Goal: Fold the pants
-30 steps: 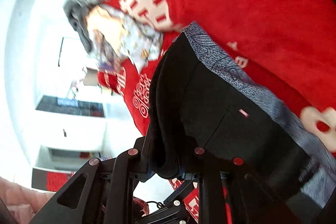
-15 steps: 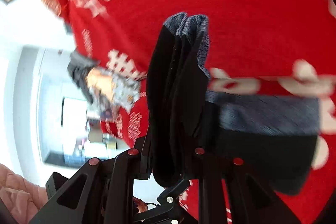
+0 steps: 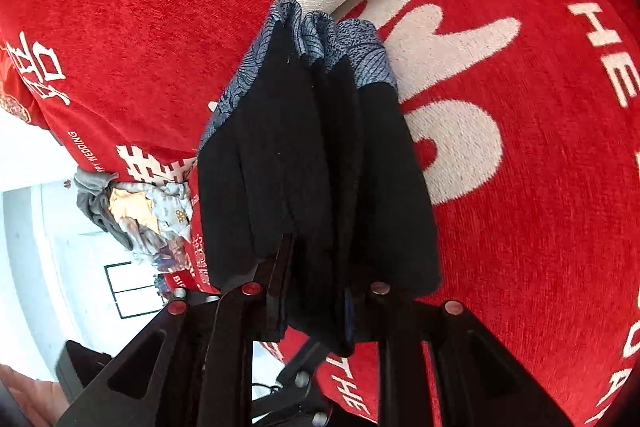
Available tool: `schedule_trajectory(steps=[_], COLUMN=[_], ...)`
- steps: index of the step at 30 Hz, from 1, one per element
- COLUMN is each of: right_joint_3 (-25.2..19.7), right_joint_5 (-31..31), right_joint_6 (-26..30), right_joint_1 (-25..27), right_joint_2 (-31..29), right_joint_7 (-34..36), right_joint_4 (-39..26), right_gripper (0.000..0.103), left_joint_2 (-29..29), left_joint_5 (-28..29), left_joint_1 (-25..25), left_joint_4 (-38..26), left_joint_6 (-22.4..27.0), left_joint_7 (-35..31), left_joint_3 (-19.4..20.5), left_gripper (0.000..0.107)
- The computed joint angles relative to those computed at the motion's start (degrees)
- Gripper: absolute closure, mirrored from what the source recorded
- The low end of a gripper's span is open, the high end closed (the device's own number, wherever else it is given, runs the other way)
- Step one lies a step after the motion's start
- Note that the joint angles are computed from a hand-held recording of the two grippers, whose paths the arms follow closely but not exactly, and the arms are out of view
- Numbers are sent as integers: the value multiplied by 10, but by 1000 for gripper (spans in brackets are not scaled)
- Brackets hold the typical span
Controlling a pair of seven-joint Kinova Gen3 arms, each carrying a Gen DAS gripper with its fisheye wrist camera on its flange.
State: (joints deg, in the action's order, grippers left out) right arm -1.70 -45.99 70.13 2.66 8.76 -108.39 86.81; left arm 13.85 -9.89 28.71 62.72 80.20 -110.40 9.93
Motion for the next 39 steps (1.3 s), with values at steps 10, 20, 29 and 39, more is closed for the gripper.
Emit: schedule_trajectory(steps=[10,20,29,39], right_joint_3=[-14,-8,-36,-33], right_joint_5=[164,317,324,320], right_joint_6=[70,173,151,150], right_joint_1=[-64,-117,-158,-171], right_joint_2=[14,8,74,89], right_joint_7=[-93,-209,-176,-189], right_joint_4=[-117,-209,-298,-273], right_gripper=[71,44,44,44], left_joint_2=[70,126,189,188], left_joint_5=[17,32,57,74], left_joint_1=[-53,-116,-149,-159], left_joint_4=[-180,-257,-339,-310], left_joint_6=[172,231,295,299], left_joint_7=[60,114,167,187], left_joint_3=[-46,-74,-81,-76], left_gripper=[49,22,22,5])
